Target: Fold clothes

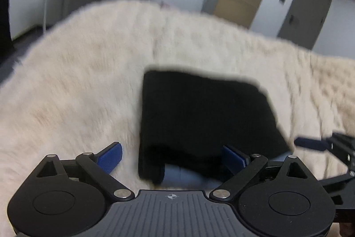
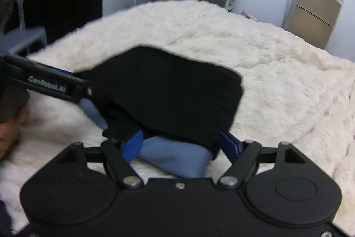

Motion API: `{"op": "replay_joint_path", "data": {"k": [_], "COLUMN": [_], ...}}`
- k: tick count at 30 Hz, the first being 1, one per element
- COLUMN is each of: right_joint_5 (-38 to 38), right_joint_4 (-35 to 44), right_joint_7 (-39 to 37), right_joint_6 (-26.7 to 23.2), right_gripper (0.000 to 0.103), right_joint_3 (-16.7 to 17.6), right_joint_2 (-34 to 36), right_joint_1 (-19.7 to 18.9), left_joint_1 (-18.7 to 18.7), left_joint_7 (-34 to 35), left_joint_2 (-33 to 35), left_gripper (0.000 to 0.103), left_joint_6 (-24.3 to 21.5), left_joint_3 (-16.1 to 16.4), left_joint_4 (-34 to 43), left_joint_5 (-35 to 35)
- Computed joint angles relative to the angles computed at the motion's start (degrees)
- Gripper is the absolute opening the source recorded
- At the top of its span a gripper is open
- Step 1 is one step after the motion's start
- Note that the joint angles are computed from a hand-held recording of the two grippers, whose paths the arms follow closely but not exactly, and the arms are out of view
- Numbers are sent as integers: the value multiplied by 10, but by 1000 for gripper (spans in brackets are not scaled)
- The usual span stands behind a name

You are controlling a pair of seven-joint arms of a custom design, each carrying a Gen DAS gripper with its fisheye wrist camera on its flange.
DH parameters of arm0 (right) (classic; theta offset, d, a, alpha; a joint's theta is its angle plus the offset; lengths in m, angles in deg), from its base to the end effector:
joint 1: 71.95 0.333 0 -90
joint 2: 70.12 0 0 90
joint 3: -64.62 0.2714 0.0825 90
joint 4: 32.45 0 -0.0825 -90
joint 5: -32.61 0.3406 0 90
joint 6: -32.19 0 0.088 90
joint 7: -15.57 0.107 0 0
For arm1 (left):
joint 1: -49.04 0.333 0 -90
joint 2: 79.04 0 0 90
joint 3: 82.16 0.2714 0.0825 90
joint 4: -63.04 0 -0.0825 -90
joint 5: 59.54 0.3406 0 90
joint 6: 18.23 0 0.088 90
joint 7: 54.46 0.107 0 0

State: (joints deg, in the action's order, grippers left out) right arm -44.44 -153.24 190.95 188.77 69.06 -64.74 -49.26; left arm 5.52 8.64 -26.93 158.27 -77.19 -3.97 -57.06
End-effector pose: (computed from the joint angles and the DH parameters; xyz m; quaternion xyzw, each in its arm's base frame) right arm 0.4672 0.2806 0.3898 -0.6741 0.5947 -0.3383 0.2784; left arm 0.5596 -0.4842 0.3583 -0.5145 0.7095 -0.4624 0.1349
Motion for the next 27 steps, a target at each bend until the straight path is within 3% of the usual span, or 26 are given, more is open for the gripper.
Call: {"op": "replay_joint_path", "data": {"k": [3, 4, 5, 6, 8, 10, 13, 17, 22, 27], "right_joint_5": [79, 105, 126, 144, 211, 253, 295, 316, 327, 322], "right_joint_4": [-12, -15, -17, -19, -20, -23, -26, -23, -31, -23], "right_joint_7": [-4, -6, -7, -10, -38, -80, -129, -107, -85, -74], "right_joint_6": [-62, -68, -73, -78, -112, -125, -128, -163, -188, -220], "right_gripper": [79, 83, 85, 86, 103, 103, 103, 103, 103, 103], "right_joint_3": [8, 10, 13, 16, 26, 34, 42, 58, 64, 68], "right_joint_2": [-43, -54, -63, -70, -93, -107, -112, -111, -111, -105], "right_joint_1": [0, -3, -6, -8, -7, -5, -5, 1, 9, 19], "left_joint_1": [-73, -105, -123, -128, -97, -63, -71, -78, -67, -46], "left_joint_7": [-49, -80, -89, -69, -63, -31, -55, -92, -119, -102], "left_joint_2": [-60, -88, -105, -118, -146, -162, -176, -186, -219, -221], "left_gripper": [99, 103, 103, 103, 103, 103, 103, 103, 103, 103], "left_joint_6": [46, 31, 18, 6, -36, -103, -164, -250, -279, -315], "left_joint_3": [96, 135, 153, 152, 101, 42, 39, 28, 2, -35], "left_joint_4": [-75, -96, -107, -112, -111, -93, -88, -85, -131, -124], "left_joint_5": [0, 18, 22, 3, 22, 16, 53, 95, 141, 182]}}
